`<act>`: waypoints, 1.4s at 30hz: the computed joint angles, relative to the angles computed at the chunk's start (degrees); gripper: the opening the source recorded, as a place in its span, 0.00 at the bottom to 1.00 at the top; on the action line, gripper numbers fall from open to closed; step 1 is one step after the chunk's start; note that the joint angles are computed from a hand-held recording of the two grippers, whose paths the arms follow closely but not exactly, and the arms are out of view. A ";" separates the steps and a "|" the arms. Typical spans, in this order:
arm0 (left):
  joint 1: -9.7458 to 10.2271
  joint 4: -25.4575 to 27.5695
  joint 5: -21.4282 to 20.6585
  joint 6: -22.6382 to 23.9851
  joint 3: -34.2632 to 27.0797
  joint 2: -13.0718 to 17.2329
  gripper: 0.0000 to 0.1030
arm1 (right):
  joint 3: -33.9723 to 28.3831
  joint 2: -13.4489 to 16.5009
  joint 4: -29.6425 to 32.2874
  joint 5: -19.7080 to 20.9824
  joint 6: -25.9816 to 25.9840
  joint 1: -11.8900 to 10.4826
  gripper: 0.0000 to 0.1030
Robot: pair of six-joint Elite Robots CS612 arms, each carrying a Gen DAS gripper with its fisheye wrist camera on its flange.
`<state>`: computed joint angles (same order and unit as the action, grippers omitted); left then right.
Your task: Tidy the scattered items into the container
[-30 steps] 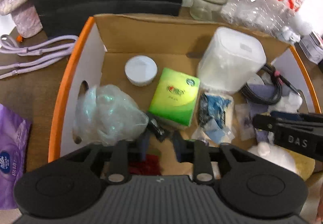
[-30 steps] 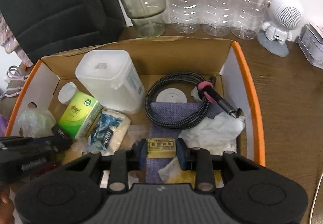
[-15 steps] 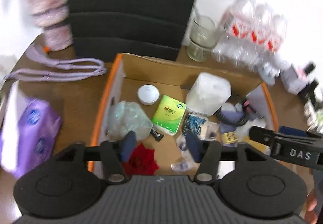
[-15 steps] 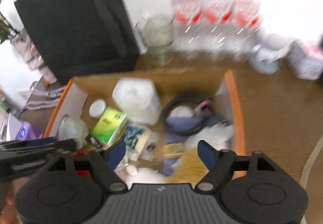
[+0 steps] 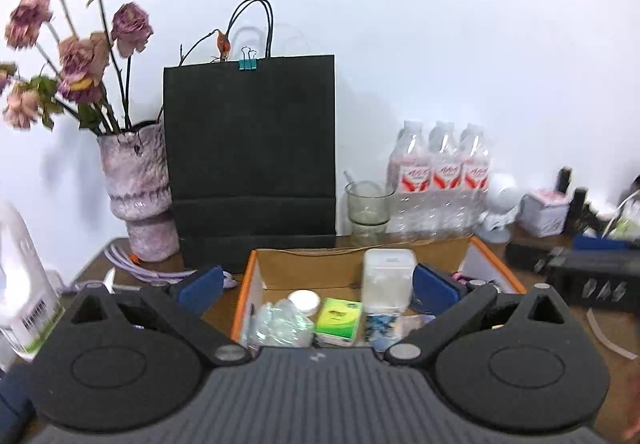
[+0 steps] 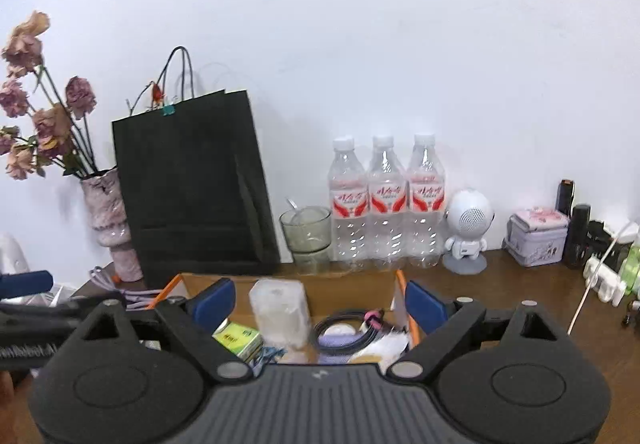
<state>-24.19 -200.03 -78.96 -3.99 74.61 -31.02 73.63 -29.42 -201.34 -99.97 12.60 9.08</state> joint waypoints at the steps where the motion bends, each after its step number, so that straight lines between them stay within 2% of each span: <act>1: 0.08 -0.59 -0.22 -0.53 0.29 -0.12 1.00 | 0.14 -0.02 0.03 0.19 0.10 0.03 0.89; 6: -0.02 -3.68 0.34 -2.76 2.92 -0.84 1.00 | 1.74 -0.63 -0.97 0.54 0.04 0.39 0.89; 10: -2.21 -8.20 8.78 -2.10 10.21 -2.80 1.00 | 6.84 -2.12 -6.42 2.53 -0.43 0.71 0.90; 11: -2.67 -9.28 9.69 -2.31 12.91 -3.64 1.00 | 8.94 -2.74 -8.23 3.61 -0.47 0.79 0.90; 14: -3.01 -18.47 6.80 -5.36 21.65 -4.83 1.00 | 16.50 -4.67 -13.52 4.78 -1.63 1.56 0.92; 15: -3.56 -22.99 7.92 -6.51 24.49 -4.51 1.00 | 19.06 -5.06 -15.60 4.22 -1.86 1.97 0.92; 17: -5.58 -31.67 13.69 -7.30 29.37 -2.94 1.00 | 24.48 -5.55 -20.30 1.85 -0.34 3.05 0.94; 18: -6.54 -33.46 16.02 -7.44 31.45 -2.55 1.00 | 26.78 -5.69 -22.20 1.34 0.53 3.43 0.96; 19: -7.03 -34.22 16.27 -7.72 33.33 -2.51 1.00 | 29.17 -5.60 -24.74 0.17 1.65 4.01 0.96; 21: -6.94 -35.25 13.50 -7.31 36.24 -2.89 1.00 | 32.44 -5.45 -27.95 -1.44 2.64 5.03 0.96; 24: -6.63 -37.29 12.55 -5.90 37.42 -2.88 1.00 | 34.70 -4.69 -32.27 -4.37 -1.15 6.60 0.98; 27: -5.59 -35.26 9.95 -6.01 36.21 -2.90 1.00 | 33.54 -4.14 -33.11 -4.97 -3.24 7.22 0.99; 30: -4.55 -28.96 7.84 -6.97 33.51 -2.92 1.00 | 31.04 -4.19 -27.20 -4.46 -3.16 7.10 1.00; 35: -3.29 -19.02 5.14 -5.78 28.42 -2.50 1.00 | 27.06 -4.31 -15.99 -3.49 0.04 6.28 1.00; 38: -2.94 -14.40 4.21 -5.33 26.65 -2.22 1.00 | 25.11 -3.79 -12.77 -4.40 -0.06 6.16 1.00; 42: -2.54 -9.65 3.16 -7.10 25.81 -2.38 1.00 | 24.07 -3.46 -10.13 -2.22 0.81 5.56 1.00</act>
